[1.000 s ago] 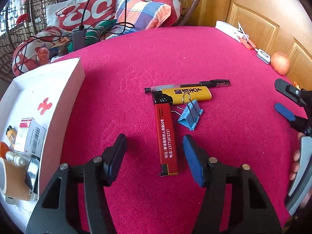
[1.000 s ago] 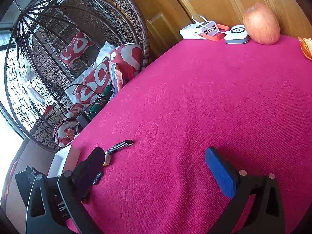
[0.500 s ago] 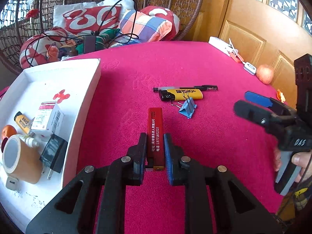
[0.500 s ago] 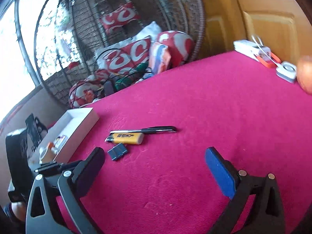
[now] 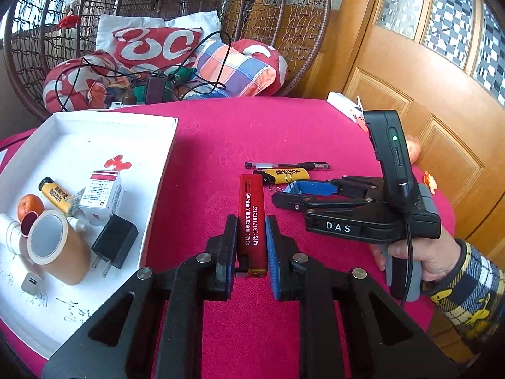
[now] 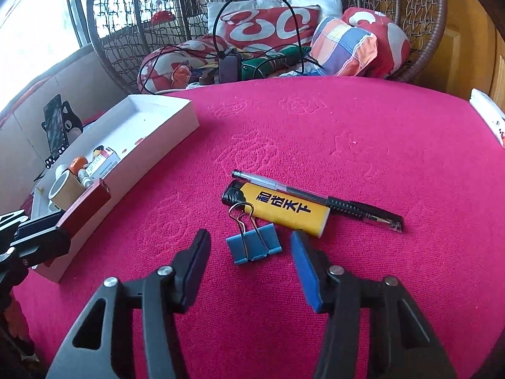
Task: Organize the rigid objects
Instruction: 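Lift the red lighter with the left gripper while the right gripper grasps the blue binder clip, then carry the red lighter and blue binder clip over the white tray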
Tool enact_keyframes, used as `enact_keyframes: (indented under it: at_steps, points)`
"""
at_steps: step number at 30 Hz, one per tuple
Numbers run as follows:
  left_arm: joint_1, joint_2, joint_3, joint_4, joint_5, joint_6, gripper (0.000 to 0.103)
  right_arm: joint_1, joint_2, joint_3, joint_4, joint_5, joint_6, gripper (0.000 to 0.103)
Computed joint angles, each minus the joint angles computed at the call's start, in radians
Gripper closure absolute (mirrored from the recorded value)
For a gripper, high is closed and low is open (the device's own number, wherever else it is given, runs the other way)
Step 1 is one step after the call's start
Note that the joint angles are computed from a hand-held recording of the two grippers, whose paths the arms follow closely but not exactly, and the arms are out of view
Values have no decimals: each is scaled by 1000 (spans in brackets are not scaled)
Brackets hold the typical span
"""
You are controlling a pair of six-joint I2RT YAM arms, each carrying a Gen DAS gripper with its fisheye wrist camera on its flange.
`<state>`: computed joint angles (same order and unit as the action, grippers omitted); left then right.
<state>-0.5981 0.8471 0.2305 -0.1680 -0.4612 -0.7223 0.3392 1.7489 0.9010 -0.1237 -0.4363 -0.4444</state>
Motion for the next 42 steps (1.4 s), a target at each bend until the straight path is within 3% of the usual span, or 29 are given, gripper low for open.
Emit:
enact_keyframes:
  at_steps: [3, 7, 19, 35, 42]
  points:
    - [-23, 5, 7, -1, -20, -2, 87, 22, -17, -23, 9, 26, -42, 71]
    - [-43, -19, 12, -23, -46, -3, 87, 21, -50, -60, 30, 27, -52, 71]
    - [-109, -97, 29, -116, -139, -37, 87, -40, -257, -163, 4, -159, 32, 71]
    - [-160, -339, 21, -346, -251, -125, 87, 19, -346, -179, -9, -156, 77, 71]
    - [-143, -385, 13, -377, -247, -129, 87, 43, -359, -178, -16, -154, 88, 71]
